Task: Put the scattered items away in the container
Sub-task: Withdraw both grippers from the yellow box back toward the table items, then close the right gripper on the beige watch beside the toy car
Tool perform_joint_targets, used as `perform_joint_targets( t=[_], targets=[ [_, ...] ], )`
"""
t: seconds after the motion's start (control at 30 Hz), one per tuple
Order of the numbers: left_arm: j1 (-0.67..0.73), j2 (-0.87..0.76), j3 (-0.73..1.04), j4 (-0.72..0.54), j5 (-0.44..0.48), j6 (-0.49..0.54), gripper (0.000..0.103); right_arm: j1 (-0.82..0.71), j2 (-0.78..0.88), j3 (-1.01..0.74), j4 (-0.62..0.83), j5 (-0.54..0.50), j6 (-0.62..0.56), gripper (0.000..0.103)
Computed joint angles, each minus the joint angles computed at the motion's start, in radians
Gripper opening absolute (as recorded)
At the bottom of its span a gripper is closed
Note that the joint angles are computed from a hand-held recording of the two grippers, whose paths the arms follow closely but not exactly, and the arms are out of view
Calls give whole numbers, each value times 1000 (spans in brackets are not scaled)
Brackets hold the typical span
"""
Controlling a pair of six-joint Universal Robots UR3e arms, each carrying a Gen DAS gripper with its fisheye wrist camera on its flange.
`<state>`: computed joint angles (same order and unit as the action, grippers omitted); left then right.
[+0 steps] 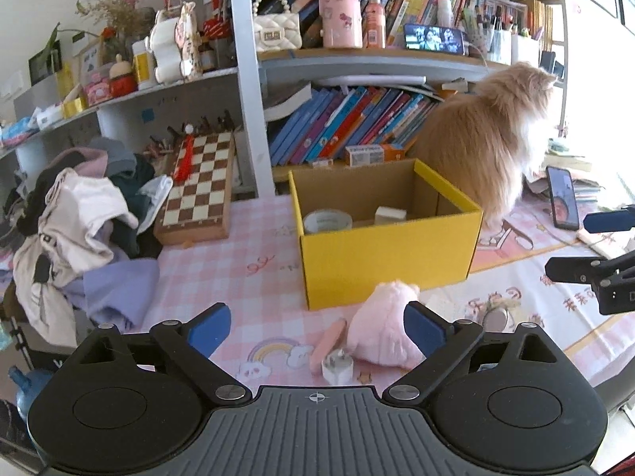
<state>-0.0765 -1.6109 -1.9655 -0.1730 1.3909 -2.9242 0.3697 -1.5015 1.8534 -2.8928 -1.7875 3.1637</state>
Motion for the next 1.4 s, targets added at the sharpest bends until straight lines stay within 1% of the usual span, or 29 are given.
perform_joint_targets(
  t=[0.23, 0.57, 0.77, 0.9, 1.1, 1.3, 1.37, 1.4],
  targets=[
    [0, 21, -71, -6, 4, 6, 96, 39, 13, 55, -1, -28, 35, 86],
    [-35, 19, -134, 5, 21, 8, 96, 93, 46, 111, -24, -57, 77, 86],
    [-68, -11, -140, -13, 24, 13, 96, 109, 67, 127, -8, -51, 100, 86],
    [-85, -24, -146, -17, 28, 19, 96, 109, 70, 136, 21, -23, 120, 85],
    [-101, -30, -157, -21, 45, -4, 96, 116, 61, 147, 33, -35, 142, 85],
    [-116, -38, -158, -28, 66, -39, 96, 108, 37, 173, 38, -47, 177, 81],
    [-122, -48, -151, -26, 78, -43, 96, 108, 37, 176, 35, -45, 172, 75],
    [-125, -52, -147, -26, 83, -45, 96, 106, 39, 175, 34, -40, 166, 74]
  ],
)
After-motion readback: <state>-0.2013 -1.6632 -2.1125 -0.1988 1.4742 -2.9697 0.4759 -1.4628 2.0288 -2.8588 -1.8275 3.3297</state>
